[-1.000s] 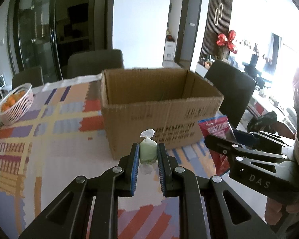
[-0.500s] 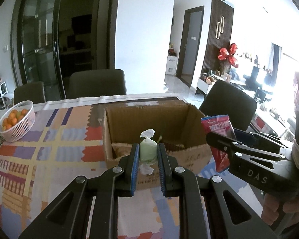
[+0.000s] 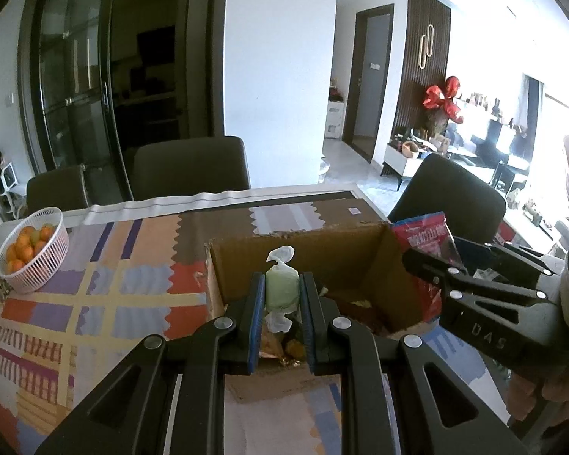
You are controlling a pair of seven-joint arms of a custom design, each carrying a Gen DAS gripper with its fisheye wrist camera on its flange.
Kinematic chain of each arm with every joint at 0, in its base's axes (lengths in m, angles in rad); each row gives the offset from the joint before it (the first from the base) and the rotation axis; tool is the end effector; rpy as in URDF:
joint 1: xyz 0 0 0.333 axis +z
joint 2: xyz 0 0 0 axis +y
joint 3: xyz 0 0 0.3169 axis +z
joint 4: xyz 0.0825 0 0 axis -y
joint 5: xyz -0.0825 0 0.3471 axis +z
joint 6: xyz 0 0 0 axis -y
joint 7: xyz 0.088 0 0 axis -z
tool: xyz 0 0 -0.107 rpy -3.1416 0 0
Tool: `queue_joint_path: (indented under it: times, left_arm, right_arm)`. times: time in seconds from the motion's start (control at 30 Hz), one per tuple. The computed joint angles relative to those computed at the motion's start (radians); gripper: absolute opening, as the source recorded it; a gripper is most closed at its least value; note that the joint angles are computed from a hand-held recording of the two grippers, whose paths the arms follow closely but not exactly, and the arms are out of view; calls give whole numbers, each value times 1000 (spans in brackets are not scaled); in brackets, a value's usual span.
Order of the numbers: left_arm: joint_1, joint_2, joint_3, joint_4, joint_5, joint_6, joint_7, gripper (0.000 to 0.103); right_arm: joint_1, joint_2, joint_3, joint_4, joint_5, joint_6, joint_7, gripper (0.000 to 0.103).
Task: Organize snacks
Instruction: 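Carry both held snacks over into the box, then open both tools to release the snacks inside the box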
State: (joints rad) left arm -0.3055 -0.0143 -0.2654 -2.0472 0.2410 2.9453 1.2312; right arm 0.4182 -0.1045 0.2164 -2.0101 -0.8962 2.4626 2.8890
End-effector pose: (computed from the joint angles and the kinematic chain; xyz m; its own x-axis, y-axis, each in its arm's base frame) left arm 0.4650 -0.3182 0.5722 -0.4535 -0.8899 0.0498 -0.5595 0.2407 -0.7931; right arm 0.4279 0.3222 0.5745 -0.0946 -0.9946 -0.0421 -0.6111 0.0913 -0.7862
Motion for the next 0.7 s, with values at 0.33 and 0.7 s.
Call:
queue_joint_path:
  times: [0.33,0.7]
  left_arm:
    - [-18,88,4,111,-42,-89,58,19]
    - [-41,115,24,145,0,-149,-10,44]
  right_arm:
    - [-1,64,-36,45,90,14,-105,44]
    - [9,85,-57,76,93,-20,-120,48]
